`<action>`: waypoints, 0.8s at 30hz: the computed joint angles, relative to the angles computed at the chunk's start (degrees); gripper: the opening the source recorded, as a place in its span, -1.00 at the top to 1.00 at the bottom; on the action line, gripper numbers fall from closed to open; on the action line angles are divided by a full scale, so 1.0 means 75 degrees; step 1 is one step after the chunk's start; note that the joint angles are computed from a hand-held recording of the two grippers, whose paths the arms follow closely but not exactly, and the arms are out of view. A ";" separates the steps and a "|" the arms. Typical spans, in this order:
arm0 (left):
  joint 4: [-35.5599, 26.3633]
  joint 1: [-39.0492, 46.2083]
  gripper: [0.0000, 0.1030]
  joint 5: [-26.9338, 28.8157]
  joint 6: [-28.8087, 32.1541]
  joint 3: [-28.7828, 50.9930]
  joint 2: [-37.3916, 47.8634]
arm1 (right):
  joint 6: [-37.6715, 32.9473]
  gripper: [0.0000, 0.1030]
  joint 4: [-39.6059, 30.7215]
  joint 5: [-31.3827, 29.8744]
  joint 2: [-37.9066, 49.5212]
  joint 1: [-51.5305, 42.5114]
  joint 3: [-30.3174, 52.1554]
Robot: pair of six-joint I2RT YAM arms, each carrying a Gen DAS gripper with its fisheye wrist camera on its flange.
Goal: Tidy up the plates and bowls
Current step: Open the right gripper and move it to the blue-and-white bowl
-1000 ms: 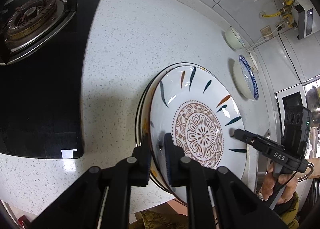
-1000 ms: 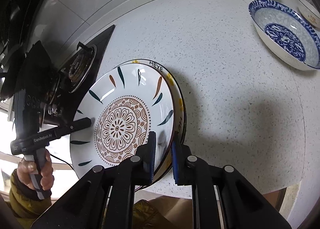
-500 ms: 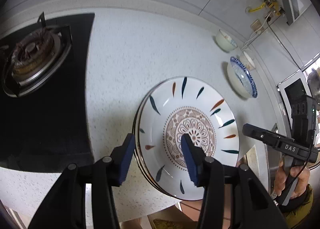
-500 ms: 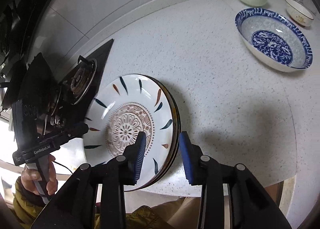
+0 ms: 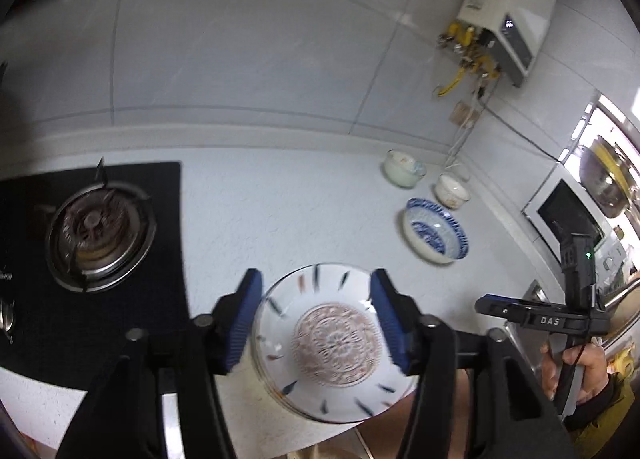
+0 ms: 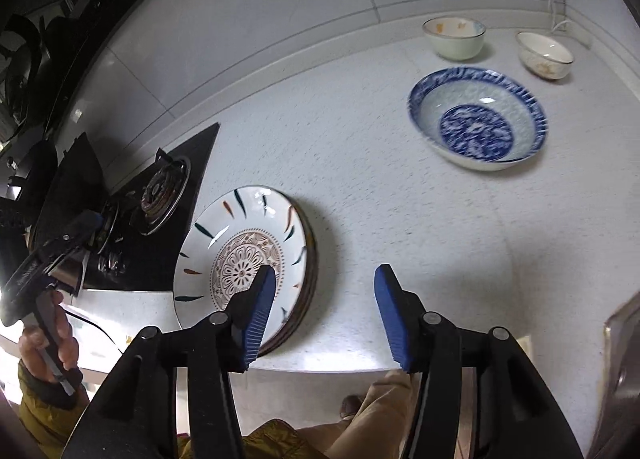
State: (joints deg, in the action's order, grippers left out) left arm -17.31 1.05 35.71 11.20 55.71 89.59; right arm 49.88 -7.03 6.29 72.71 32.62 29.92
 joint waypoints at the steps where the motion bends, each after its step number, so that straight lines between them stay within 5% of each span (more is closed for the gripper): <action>1: 0.0113 -0.0181 -0.30 0.0000 -0.0131 -0.0075 -0.0117 | -0.0028 0.02 -0.0176 0.0092 -0.0248 -0.0047 -0.0079; 7: 0.0492 -0.1752 -0.49 -0.0608 -0.1010 0.0002 0.0035 | -0.0956 -0.35 -0.0850 -0.0108 -0.1622 -0.1248 -0.0580; 13: 0.0952 -0.3574 -0.50 -0.1713 -0.2389 0.0960 0.1284 | -0.3122 -0.52 -0.1039 -0.1711 -0.1754 -0.3920 -0.0729; 19: 0.0386 -0.4846 -0.52 -0.2507 -0.3929 0.3451 0.3801 | -0.5435 -0.52 -0.0597 -0.3375 0.0269 -0.6885 0.0060; 24: -0.0862 -0.5227 -0.52 -0.3123 -0.5125 0.6245 0.6171 | -0.6272 -0.52 -0.0215 -0.3854 0.2510 -0.7722 0.1425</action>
State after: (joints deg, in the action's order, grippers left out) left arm -23.77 -38.15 12.29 -27.24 102.55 135.87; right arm 2.84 -8.65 -22.61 91.54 -25.30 40.61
